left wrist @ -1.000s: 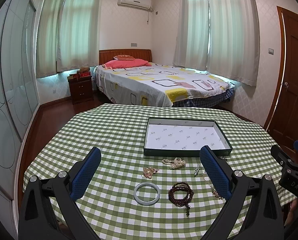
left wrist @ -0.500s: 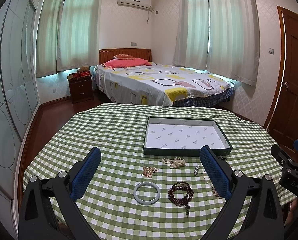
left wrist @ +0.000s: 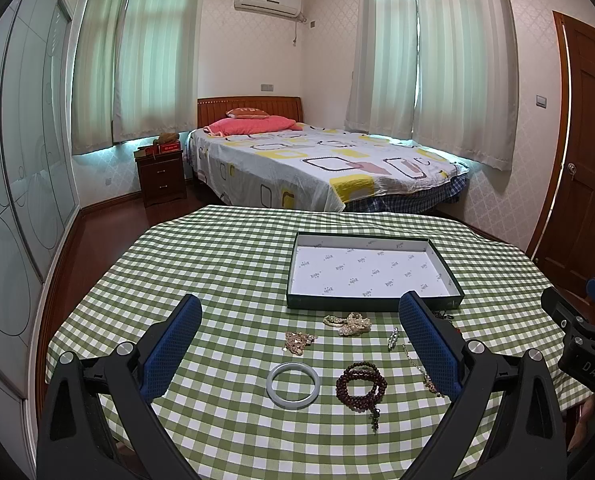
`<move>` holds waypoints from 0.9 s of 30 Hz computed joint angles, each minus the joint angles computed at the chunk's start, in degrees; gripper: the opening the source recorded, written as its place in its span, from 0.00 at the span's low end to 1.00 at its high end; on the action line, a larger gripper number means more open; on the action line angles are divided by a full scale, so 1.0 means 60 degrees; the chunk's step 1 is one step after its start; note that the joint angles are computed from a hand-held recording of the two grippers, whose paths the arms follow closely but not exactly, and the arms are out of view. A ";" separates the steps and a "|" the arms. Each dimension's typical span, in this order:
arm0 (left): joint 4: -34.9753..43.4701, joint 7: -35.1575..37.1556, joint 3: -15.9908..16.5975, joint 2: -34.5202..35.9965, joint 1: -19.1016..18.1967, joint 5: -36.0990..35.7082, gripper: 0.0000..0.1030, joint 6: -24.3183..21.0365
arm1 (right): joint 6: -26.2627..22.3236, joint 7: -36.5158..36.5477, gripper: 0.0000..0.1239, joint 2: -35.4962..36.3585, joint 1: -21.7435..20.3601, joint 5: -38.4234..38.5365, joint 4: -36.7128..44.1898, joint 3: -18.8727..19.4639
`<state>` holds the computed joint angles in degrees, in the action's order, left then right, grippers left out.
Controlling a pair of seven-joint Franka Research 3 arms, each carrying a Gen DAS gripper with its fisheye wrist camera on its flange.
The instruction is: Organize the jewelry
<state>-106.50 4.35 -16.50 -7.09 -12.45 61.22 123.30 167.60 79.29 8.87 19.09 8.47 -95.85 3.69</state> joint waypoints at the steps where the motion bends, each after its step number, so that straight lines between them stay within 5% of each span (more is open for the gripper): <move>1: -0.0012 -0.0005 0.0002 -0.0009 -0.0002 0.0002 0.93 0.0005 | -0.0001 0.0008 0.80 0.0000 0.0005 -0.0011 0.0000 -0.0004; 14: -0.0062 0.0135 0.0081 0.0005 0.0037 -0.0081 0.93 0.0195 | -0.0032 0.0103 0.80 0.0046 0.0041 -0.0050 0.0015 -0.0021; 27: -0.0680 0.0819 0.0658 0.0678 0.0462 -0.1588 0.93 0.1554 | 0.0083 0.0172 0.80 0.1174 0.0172 -0.0142 0.0252 -0.0167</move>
<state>-110.58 9.27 -12.56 -3.02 -9.68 51.69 132.62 168.09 80.32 15.92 20.12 7.62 -94.34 2.69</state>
